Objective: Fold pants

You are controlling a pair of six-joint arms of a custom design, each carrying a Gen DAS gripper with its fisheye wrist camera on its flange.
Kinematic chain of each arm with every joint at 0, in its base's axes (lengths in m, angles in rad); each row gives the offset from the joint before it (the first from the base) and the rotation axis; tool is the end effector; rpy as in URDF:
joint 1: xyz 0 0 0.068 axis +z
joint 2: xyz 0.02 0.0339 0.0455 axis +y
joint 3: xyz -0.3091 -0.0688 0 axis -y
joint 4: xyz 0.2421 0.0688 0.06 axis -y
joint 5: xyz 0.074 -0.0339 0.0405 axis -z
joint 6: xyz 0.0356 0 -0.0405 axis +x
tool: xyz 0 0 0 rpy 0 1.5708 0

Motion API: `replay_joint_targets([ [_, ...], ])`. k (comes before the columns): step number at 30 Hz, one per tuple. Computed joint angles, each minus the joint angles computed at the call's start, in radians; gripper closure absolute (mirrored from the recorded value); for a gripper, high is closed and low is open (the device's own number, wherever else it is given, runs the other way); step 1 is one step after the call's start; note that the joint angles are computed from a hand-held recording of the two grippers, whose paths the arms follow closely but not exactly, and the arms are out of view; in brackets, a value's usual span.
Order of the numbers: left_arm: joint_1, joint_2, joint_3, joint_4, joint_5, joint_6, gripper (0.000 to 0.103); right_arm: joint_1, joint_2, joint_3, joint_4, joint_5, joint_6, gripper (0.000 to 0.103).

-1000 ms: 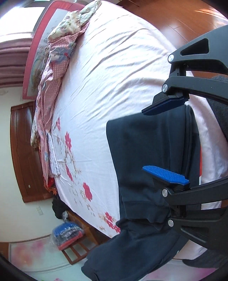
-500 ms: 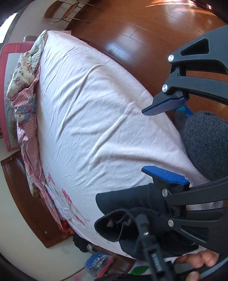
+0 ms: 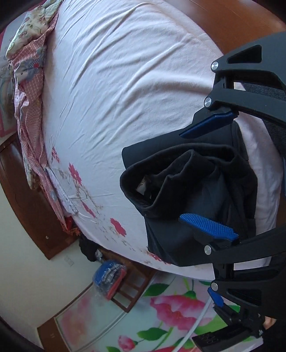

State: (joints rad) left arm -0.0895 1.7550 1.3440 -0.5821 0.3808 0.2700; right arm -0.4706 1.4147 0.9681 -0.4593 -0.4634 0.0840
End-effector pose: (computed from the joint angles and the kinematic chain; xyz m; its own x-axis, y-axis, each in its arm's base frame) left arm 0.3783 -0.0472 0.2860 -0.7281 0.3140 -0.6094 0.4974 0.8537 -0.1544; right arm 0.2581 -0.1135 0.2851 -0.6856 0.4330 -0.5853 0.2181 0.8892 0.4023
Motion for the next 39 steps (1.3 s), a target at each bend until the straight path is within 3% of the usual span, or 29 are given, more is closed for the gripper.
replay_joint_targets([
  [2, 0.038, 0.006, -0.004, 0.005, 0.009, -0.053, 0.012, 0.065, -0.003, 0.021, -0.016, 0.088, -0.074, 0.033],
  [5, 0.066, 0.016, -0.016, 0.033, 0.048, -0.094, 0.012, 0.106, 0.034, 0.057, -0.041, 0.137, -0.146, 0.033],
  [8, -0.023, -0.038, -0.126, 0.110, 0.004, -0.144, 0.012, 0.138, 0.108, 0.099, -0.085, 0.188, -0.205, 0.053],
  [10, -0.058, -0.041, -0.124, 0.110, -0.016, -0.162, 0.012, 0.127, 0.140, 0.105, -0.095, 0.177, -0.223, 0.056],
  [11, -0.061, -0.040, -0.116, 0.099, -0.006, -0.164, 0.012, 0.128, 0.140, 0.109, -0.103, 0.190, -0.235, 0.080],
  [12, -0.062, -0.045, -0.116, 0.099, -0.003, -0.168, 0.012, 0.117, 0.136, 0.117, -0.117, 0.183, -0.237, 0.097],
  [16, -0.066, -0.036, -0.090, 0.083, -0.024, -0.169, 0.012, 0.080, 0.076, 0.147, -0.205, 0.112, -0.278, 0.099],
  [20, -0.050, -0.013, -0.039, 0.052, -0.012, -0.155, 0.012, -0.049, 0.011, 0.217, -0.322, -0.037, -0.260, 0.099],
  [24, -0.005, 0.033, 0.072, -0.073, 0.092, -0.017, 0.011, -0.188, 0.029, 0.192, -0.401, -0.105, -0.304, 0.099],
  [26, -0.006, 0.072, 0.122, -0.134, 0.120, 0.072, 0.011, -0.203, 0.066, 0.089, -0.337, -0.036, -0.272, 0.099],
  [28, -0.037, 0.089, 0.119, -0.114, 0.088, 0.110, 0.011, -0.219, 0.107, -0.027, -0.200, -0.050, -0.226, 0.093],
  [29, -0.054, 0.103, 0.119, -0.109, 0.092, 0.120, 0.011, -0.235, 0.122, -0.053, -0.157, -0.048, -0.163, 0.074],
  [30, -0.080, 0.115, 0.109, -0.089, 0.074, 0.111, 0.011, -0.261, 0.134, -0.057, -0.145, -0.076, -0.099, 0.066],
  [31, -0.110, 0.122, 0.095, -0.073, 0.039, 0.106, 0.011, -0.277, 0.123, -0.056, -0.137, -0.077, -0.041, 0.066],
  [33, -0.168, 0.139, 0.053, -0.039, -0.019, 0.141, 0.011, -0.241, 0.049, -0.037, -0.146, 0.095, 0.037, 0.066],
  [34, -0.199, 0.132, 0.010, 0.013, -0.090, 0.133, 0.012, -0.242, 0.009, -0.036, -0.131, 0.079, 0.063, 0.066],
  [37, -0.254, 0.115, -0.086, 0.103, -0.176, 0.165, 0.011, -0.166, -0.059, 0.001, -0.082, -0.027, 0.075, 0.066],
  [39, -0.262, 0.115, -0.101, 0.118, -0.188, 0.168, 0.011, -0.044, -0.023, 0.040, -0.033, -0.067, 0.031, 0.066],
])
